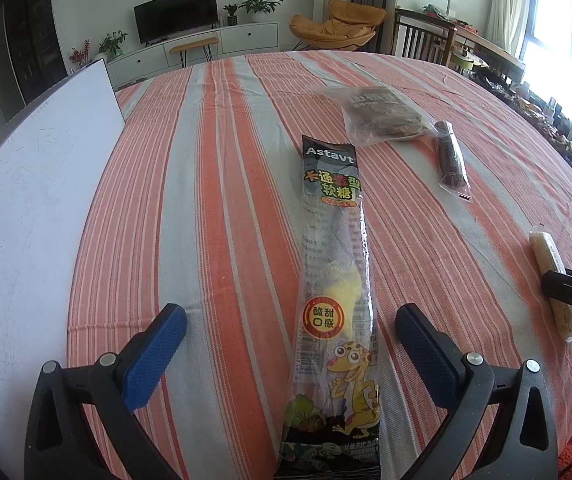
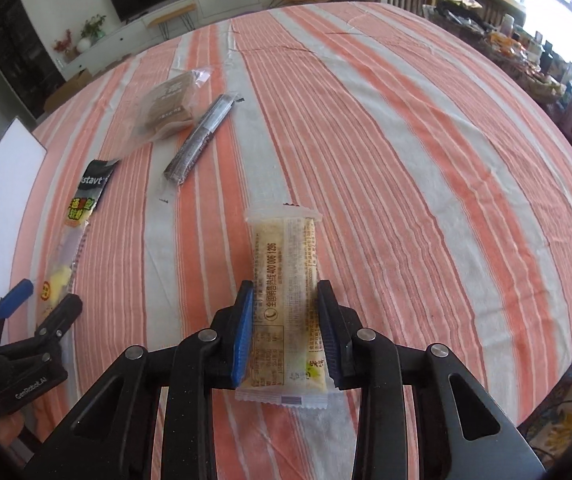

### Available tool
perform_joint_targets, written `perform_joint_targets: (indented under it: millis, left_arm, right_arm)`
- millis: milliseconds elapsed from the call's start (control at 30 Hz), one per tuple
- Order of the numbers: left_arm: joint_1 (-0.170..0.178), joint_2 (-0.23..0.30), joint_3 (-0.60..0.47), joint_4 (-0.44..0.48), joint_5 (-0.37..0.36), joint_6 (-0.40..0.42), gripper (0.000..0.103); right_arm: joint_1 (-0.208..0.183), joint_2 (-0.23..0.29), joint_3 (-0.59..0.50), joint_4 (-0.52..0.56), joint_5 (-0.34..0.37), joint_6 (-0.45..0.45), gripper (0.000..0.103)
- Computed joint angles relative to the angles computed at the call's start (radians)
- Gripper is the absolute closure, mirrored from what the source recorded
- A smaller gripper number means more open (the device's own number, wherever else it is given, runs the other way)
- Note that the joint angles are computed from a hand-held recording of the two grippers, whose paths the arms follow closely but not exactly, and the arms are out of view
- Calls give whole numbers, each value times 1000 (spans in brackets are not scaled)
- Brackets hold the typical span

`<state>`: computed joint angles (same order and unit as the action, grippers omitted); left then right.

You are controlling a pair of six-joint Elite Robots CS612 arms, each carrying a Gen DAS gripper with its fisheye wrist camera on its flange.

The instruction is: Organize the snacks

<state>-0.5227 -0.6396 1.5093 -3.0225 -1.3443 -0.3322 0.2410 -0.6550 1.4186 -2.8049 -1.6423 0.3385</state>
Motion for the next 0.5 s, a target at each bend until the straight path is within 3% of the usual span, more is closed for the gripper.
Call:
perform_joint_targets:
  millis: [100,133,167,200,267,500]
  left_arm:
    - [0,0,0,0,0,0,0]
    - [0,0,0,0,0,0,0]
    - [0,0,0,0,0,0,0]
    - [0,0,0,0,0,0,0]
    - [0,0,0,0,0,0,0]
    - [0,0,0,0,0,0,0]
  right_arm:
    - [25,-1,18,-31,-47,-13,62]
    - [29,0,21,-37,-52,-22,55]
    - [32,-2,26,-36,-57,-31,36]
    - [36,1,23,-25,-75,-45,30]
    - [44,2,28,-36,-114,-62,27]
    - [40,0,45,-67,-117,-29,18]
